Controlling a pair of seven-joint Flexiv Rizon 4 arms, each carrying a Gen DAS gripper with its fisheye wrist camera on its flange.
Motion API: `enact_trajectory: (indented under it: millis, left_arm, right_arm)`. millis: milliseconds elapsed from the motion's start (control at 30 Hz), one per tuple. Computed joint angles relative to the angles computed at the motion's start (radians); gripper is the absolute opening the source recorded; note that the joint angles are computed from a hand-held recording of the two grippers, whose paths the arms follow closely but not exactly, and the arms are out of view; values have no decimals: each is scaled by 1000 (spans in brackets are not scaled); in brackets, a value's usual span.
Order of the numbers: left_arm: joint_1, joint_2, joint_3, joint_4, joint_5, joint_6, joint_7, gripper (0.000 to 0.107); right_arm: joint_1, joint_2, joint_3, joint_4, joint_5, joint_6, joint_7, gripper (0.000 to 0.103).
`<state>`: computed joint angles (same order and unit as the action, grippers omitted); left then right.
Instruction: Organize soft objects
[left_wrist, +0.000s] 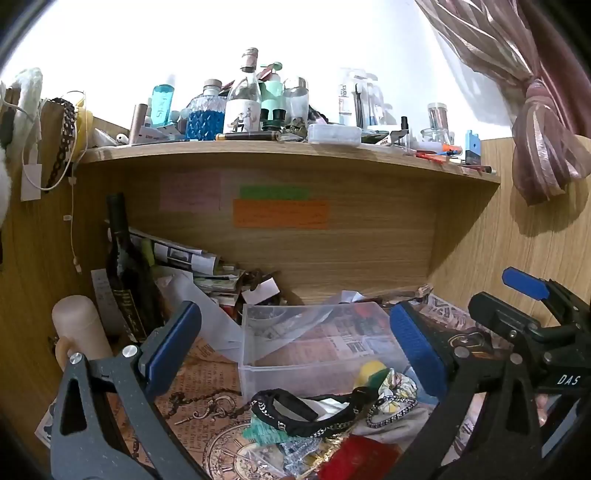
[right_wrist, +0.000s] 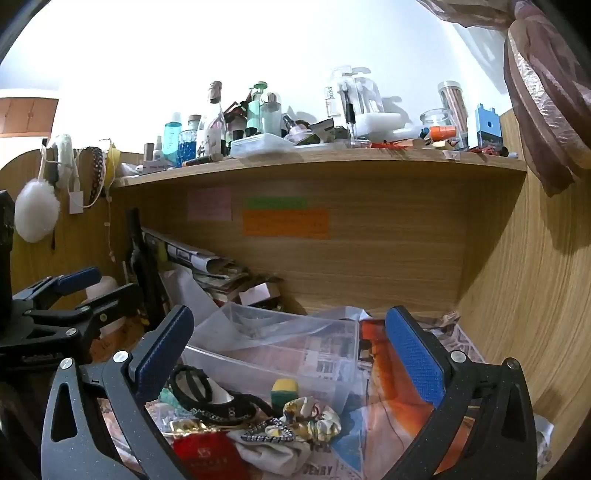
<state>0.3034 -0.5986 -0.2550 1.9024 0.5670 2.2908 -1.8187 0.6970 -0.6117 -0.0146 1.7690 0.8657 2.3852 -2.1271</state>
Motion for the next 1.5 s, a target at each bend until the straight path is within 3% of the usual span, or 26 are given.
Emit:
enact_trajectory:
  millis: [167, 367, 1500]
  left_arm:
    - [-6, 1, 7, -2, 0, 0, 11, 103]
    - [33, -6, -37, -17, 51, -25, -25, 103]
    - [5, 0, -15, -11, 36, -9, -13, 103]
  right_arm:
    - [0, 7, 2, 7, -3, -7, 5, 103]
    - [2, 4, -2, 1, -1, -10, 5, 103]
    - [0, 6, -1, 11, -20, -5, 36, 103]
